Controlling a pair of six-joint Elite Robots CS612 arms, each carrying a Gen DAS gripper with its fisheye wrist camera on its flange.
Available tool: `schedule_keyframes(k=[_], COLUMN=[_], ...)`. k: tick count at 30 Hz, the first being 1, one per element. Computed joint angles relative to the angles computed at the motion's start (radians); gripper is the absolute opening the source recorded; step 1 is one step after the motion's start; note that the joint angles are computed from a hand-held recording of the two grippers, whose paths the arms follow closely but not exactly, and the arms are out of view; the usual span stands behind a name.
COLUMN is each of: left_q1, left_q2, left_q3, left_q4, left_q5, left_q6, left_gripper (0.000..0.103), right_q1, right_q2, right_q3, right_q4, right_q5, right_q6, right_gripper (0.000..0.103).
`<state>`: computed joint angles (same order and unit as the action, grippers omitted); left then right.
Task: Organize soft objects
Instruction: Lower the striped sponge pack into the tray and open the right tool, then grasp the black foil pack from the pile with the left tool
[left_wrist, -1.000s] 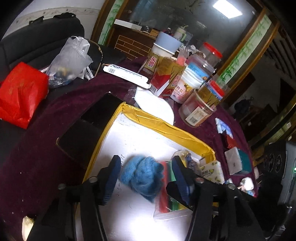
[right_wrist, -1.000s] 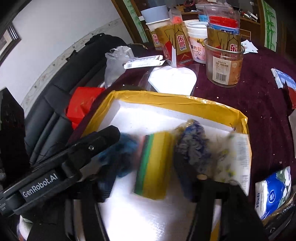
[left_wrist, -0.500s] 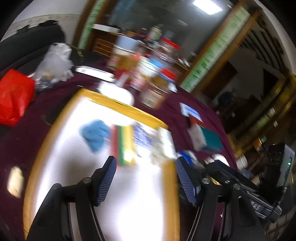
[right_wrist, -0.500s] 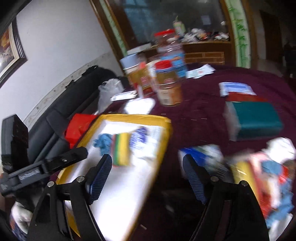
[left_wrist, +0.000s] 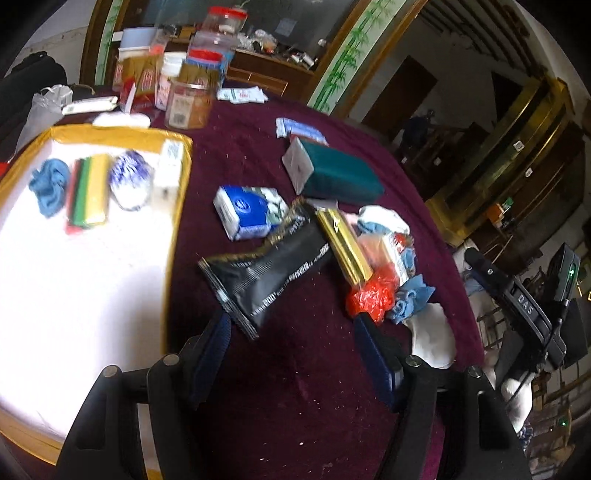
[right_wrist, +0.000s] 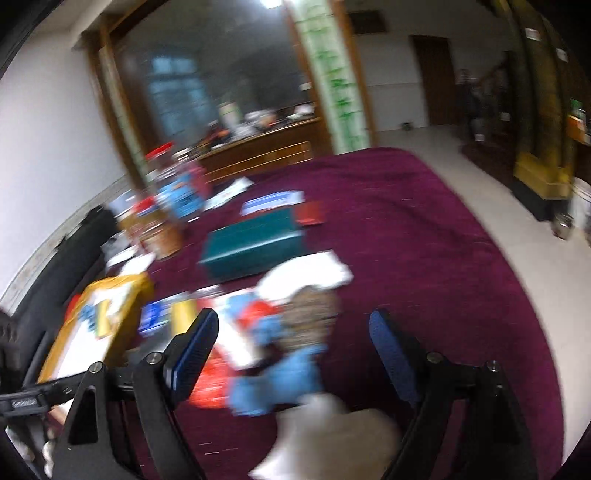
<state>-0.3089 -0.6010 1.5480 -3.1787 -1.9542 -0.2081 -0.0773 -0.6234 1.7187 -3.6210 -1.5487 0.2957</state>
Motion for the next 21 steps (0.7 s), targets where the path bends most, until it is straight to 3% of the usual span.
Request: schedule_keyframes(k=[3,8,13,17,19,20,21], left_q1=[-0.013,-0.038,-0.077,-0.104,-0.112,-0.114,-0.116], left_q2=[0.004,0.018,0.043,0.075,0.083,0.085,0.082], left_q3=[-0.007,-0.034,-0.078,-0.124,-0.131,-0.131,-0.128], left_q4=[0.016,0.033,0.036,0.097,0.090,0.088,0.088], left_q5=[0.029,0.102,0.281,0.400,0.430,0.436,0.436], left_q6=[-0.002,0.022,0.149,0.230,0.251,0.265,0.285], left_gripper=[0.072,0.072,0.072,0.080,0.080,0.077,0.068], right_q1=[-0.022,-0.056,-0.060,-0.058,-0.057,-0.056,-0.056], right_q2=[0.022,0.040,0.041,0.039,0.039,0.039,0.039], right_q3=[-0.005,-0.013,-0.008,-0.003,-0.003,-0.003,-0.003], right_q4=[-0.021,-0.018,-0.003,-0.010,-0.009,-0.009,-0.008], right_q5=[-0.037,0.036,0.067,0.072,0.074,0.073,0.074], right_q6=[0.025,0.088,0.082,0.071,0.068,0.067,0.068], right_gripper=[0.083,0.083,0.083,0.083,0.083,0.083,0.083])
